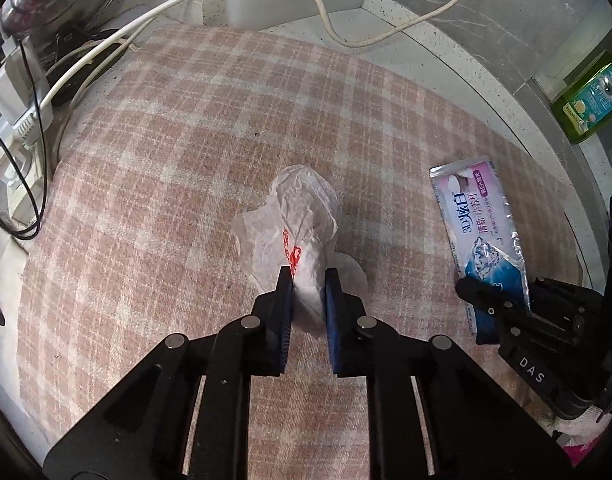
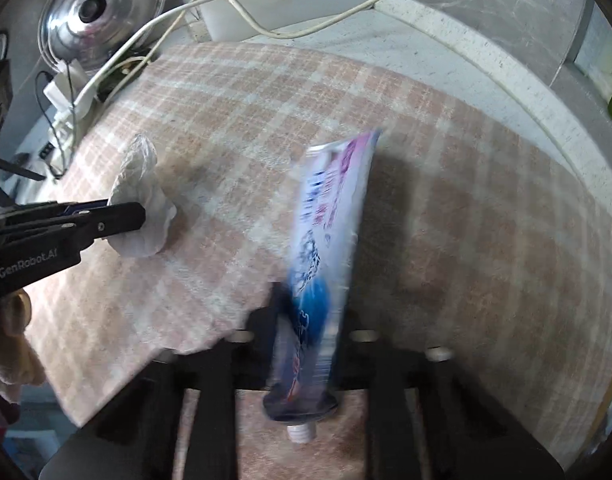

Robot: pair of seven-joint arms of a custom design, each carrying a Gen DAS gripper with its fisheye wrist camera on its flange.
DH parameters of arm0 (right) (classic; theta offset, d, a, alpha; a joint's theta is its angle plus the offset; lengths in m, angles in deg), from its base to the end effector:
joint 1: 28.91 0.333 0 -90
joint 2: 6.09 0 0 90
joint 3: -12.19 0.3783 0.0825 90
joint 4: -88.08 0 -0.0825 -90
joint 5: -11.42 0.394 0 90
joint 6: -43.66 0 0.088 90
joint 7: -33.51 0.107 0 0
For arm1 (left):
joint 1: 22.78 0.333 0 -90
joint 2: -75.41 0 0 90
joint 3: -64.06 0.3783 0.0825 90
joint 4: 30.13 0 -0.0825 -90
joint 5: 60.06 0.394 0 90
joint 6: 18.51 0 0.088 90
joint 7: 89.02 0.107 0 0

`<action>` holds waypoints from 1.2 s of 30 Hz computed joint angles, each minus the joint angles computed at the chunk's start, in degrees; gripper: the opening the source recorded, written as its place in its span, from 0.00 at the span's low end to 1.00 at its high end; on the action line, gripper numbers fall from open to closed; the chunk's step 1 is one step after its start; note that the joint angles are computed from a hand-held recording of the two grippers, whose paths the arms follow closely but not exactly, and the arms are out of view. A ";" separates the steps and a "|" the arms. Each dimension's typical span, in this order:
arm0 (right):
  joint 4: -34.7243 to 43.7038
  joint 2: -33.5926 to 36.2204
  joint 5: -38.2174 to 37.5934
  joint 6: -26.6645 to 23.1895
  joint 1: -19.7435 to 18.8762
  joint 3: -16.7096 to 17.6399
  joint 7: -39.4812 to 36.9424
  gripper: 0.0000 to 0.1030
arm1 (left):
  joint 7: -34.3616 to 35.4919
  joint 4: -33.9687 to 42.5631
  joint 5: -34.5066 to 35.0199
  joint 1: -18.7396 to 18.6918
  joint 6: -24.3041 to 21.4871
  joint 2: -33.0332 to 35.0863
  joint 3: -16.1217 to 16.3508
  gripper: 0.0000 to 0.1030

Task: Collect trash
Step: 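Lift the plastic bag and toothpaste tube and carry them over the basket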

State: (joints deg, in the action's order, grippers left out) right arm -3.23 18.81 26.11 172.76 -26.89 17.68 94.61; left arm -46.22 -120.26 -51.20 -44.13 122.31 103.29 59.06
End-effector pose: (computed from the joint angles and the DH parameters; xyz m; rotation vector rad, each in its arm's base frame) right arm 0.7282 0.0914 0.4590 -2.3988 1.4520 -0.0580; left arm 0.6854 -0.3256 0.4532 -2.3573 1.7710 -0.5745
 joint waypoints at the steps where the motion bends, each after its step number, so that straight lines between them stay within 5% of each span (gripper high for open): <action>1: -0.37 -0.22 0.36 0.25 -0.06 0.07 0.20 0.05 | -0.55 -0.90 0.29 -0.28 0.30 -0.83 0.17 0.13; 18: -9.23 -9.03 10.88 -0.72 -1.83 -0.38 -1.12 0.03 | -9.52 -16.63 5.90 -0.52 4.75 -13.73 -1.68 0.12; 36: -21.93 -21.90 20.69 -5.59 1.22 -4.37 -5.98 0.03 | -21.53 -31.01 13.21 0.35 6.19 -25.46 -7.54 0.12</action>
